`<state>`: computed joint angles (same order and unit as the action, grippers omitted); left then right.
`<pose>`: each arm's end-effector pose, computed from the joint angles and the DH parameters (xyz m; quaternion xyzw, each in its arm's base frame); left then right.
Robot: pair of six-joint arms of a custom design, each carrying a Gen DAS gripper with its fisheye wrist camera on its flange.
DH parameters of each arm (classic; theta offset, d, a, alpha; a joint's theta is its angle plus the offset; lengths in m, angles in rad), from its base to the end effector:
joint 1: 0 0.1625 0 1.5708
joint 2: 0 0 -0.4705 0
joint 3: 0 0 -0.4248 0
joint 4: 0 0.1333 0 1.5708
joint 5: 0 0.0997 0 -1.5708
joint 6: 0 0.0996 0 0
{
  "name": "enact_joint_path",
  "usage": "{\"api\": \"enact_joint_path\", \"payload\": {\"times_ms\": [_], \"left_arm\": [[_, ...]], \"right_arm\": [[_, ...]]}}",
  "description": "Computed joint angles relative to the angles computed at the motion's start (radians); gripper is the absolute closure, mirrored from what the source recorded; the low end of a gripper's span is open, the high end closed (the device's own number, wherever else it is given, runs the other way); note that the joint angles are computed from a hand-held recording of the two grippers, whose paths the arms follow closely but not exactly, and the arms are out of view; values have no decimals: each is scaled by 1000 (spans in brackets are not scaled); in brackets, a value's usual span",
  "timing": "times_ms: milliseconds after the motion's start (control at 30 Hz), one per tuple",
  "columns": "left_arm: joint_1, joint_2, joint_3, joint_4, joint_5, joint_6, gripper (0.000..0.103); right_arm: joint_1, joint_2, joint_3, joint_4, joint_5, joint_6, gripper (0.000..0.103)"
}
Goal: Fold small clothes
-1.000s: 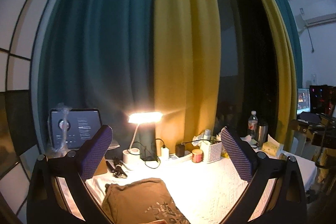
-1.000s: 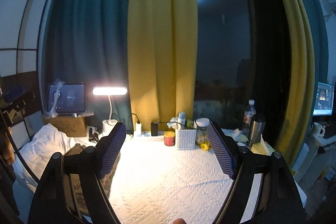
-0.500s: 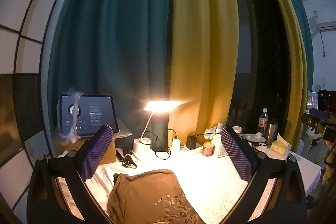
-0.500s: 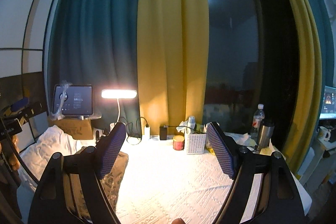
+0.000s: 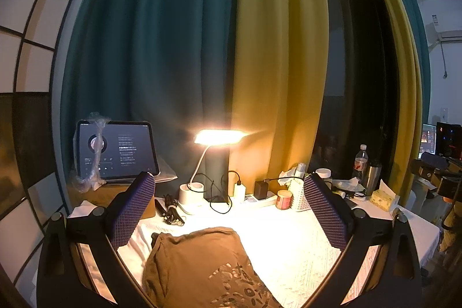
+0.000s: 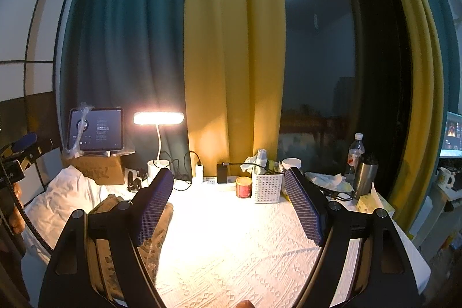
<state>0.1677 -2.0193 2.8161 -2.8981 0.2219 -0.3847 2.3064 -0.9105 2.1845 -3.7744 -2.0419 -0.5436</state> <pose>-0.1270 -0.2552 0.3520 0.1150 0.6260 -0.6901 0.3445 0.4301 -0.3439 0.1547 0.4349 -0.7599 0.4539 0.1659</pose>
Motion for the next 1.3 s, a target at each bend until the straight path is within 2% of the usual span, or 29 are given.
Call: {"api": "enact_joint_path", "payload": {"times_ms": [500,867,1300], "left_arm": [[5,-7,-2,25,-8,-15,1],[18,-28,-10,107,-23,-64,1],[20,-28,-12,117,-23,-73,1]], "right_arm": [[-5,1,-1,4,-6,3,21],[-7,9,0,4,-18,10,21],[-10,9,1,0,-24,14,21]]}}
